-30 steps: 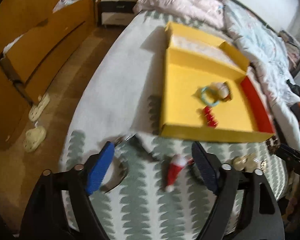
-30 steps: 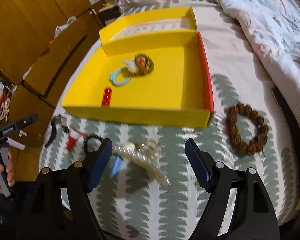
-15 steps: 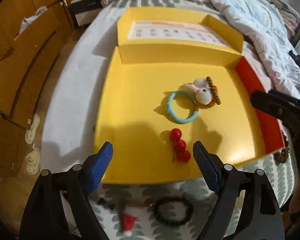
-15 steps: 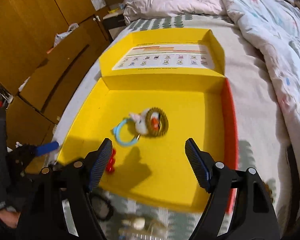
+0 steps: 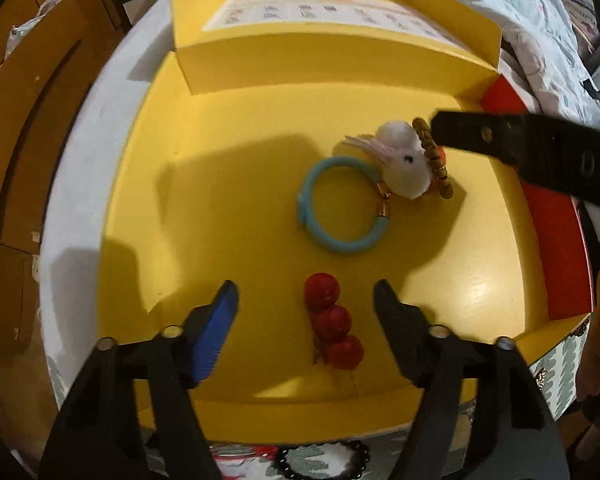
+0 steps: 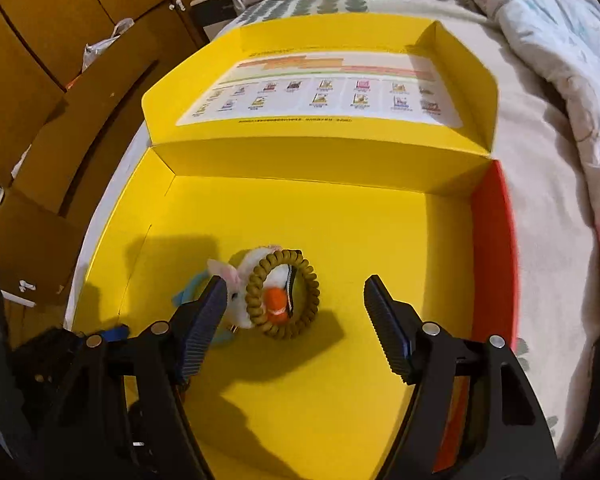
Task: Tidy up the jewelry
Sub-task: 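Grasp the red bead stick with the left gripper while the right grasps the coiled brown hair tie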
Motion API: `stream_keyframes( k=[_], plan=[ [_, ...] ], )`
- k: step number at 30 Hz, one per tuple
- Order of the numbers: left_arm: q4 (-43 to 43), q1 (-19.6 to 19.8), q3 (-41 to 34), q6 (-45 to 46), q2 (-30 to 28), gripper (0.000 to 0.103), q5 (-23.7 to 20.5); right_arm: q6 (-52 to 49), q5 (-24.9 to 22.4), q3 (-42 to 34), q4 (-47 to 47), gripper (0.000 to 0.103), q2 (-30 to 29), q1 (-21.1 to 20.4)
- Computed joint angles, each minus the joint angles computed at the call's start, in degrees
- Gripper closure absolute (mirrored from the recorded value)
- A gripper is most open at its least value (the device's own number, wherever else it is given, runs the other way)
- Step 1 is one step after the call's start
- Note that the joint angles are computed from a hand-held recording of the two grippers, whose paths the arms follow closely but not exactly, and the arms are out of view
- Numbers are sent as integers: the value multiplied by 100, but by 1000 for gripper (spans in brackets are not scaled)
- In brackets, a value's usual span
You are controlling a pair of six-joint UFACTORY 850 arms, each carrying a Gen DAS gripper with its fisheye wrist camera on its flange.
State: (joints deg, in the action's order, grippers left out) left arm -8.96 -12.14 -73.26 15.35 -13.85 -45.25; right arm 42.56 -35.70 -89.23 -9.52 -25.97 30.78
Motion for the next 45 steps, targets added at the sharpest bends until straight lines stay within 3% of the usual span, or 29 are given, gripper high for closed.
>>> stream_keyframes(
  k=[2,6,8,12,24,28,45],
  plan=[
    [22,-54,-10,-26,-48,48,-51,-280,18,-59,227,40,-62,-23],
    [65,-144,19,-55,-69,50,-28,-357,49,-147,325,56,-153,-36],
    [68,-151,51,-57,-40,50,-3,-461,48,-200,447,58,-203,-34],
    [-60,-97,-4,-28,-52,55,-126,-670,-118,-408,614,71,-374,22],
    [-145,-124,58,-3,13,66,-163,-130,-405,-611,94,79,-523,139],
    [-213,-107,68,2,23,78,-167,-142,-384,-591,181,83,-516,121],
    [-794,151,28,463,24,81,-289,-302,20,-349,676,88,-271,3]
  ],
)
